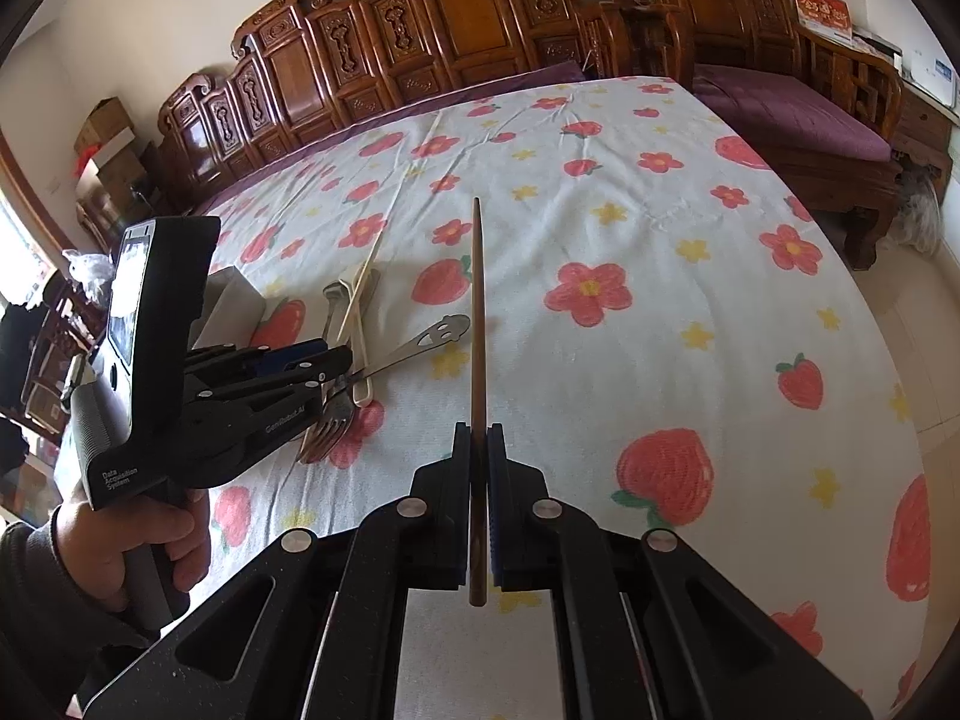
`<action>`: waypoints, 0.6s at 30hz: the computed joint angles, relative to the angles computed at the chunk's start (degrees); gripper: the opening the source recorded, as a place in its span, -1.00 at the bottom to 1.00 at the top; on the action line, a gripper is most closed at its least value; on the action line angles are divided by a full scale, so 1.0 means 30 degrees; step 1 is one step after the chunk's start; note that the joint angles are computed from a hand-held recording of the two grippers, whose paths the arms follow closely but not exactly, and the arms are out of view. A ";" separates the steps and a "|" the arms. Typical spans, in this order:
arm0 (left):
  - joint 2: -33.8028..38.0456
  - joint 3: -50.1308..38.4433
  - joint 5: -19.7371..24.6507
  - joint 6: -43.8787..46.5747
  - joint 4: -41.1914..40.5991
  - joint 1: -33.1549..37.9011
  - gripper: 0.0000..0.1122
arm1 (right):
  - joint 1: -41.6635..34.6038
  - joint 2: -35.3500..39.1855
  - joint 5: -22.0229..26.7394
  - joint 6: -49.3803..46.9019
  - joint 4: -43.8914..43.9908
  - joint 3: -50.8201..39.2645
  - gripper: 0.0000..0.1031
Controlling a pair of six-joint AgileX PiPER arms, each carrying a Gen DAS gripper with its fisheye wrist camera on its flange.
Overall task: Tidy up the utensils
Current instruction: 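Grasp another wooden chopstick with the left tool and lift it, then carry the chopstick over the steel tray with the left tool while the right tool carries its chopstick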
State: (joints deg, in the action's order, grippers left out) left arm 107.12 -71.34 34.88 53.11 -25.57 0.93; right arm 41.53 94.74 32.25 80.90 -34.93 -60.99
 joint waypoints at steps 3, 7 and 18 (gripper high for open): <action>-0.0245 0.0111 0.0082 -0.0254 0.0545 -0.0241 -0.92 | -0.0013 0.0093 -0.0104 -0.0061 0.0128 0.0009 -0.88; -0.0380 -0.0027 0.0579 -0.0141 0.0480 -0.0036 -0.92 | 0.0022 0.0237 0.0004 -0.0337 0.0192 -0.0157 -0.88; -0.2499 0.1350 0.1868 0.2789 -0.1486 0.1812 -0.92 | 0.0537 0.0507 0.0595 -0.0348 -0.0311 -0.0720 -0.88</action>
State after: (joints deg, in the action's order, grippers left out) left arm 99.62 -67.29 40.49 61.48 -30.02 6.37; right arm 43.14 96.26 34.04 79.85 -35.87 -63.15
